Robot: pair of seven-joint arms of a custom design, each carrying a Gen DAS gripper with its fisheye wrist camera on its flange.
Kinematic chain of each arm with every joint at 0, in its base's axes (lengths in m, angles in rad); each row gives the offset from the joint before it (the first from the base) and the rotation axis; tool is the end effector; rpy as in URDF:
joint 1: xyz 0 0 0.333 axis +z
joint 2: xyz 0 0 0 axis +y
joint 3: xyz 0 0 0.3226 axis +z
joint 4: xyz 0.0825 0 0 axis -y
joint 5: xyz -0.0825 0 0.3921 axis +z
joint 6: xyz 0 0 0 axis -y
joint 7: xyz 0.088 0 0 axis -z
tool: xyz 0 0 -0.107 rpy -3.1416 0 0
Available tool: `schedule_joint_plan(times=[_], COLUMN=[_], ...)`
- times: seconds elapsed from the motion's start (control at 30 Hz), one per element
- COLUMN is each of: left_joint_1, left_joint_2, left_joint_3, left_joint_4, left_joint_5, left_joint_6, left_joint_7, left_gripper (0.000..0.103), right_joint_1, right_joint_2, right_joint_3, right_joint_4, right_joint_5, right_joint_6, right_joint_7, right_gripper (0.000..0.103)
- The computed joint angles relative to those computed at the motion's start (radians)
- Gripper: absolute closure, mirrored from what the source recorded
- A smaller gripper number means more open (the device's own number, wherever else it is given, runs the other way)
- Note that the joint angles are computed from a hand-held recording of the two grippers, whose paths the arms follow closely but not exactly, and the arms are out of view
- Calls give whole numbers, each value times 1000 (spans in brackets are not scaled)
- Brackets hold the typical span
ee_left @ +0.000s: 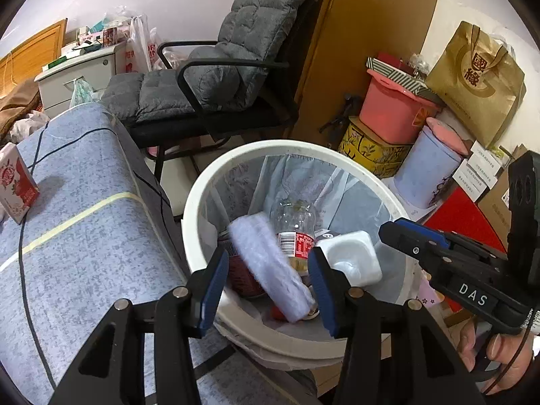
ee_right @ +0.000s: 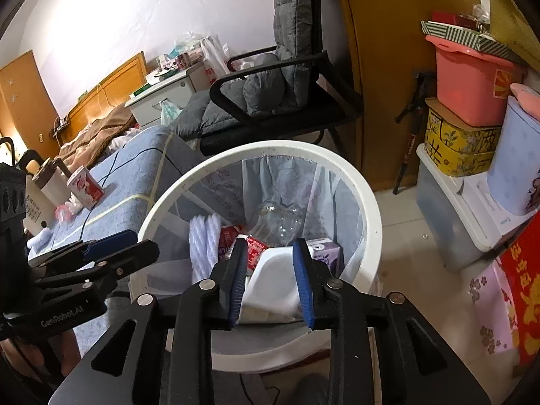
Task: Collect trash
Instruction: 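Carry the foam net and yogurt cup over the wastebasket and open both tools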
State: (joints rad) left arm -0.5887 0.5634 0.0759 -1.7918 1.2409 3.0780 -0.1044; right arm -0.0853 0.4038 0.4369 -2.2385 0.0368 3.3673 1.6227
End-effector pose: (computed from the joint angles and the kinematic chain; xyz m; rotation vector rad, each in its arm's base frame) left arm 0.5478 -0.4031 0.2801 -1.7961 1.9490 -0.9809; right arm 0.5698 0.1921 0.2913 -1.8299 1.5543 -0.3658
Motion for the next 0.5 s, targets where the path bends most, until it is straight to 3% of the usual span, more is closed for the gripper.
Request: schedule_joint_plan(times=[0.27, 0.33, 0.5], left_joint_1=[-44, -39, -12], left_joint_2=[-85, -114, -197], left_joint_3=[51, 42, -8], left_joint_4=[-63, -89, -178], left_joint_5=[256, 323, 402], left_joint_6=[-9, -28, -100], left_joint_7=[-302, -374, -461], left_gripper=[52, 52, 52], right_joint_1=[-71, -100, -100], right_joint_2=[-51, -70, -115], right_joint_3=[84, 119, 133], right_joint_4=[-60, -81, -123], right_joint_5=[-61, -99, -184], right_joint_6=[20, 29, 51], right_joint_7=[39, 67, 132], right_gripper=[74, 74, 74])
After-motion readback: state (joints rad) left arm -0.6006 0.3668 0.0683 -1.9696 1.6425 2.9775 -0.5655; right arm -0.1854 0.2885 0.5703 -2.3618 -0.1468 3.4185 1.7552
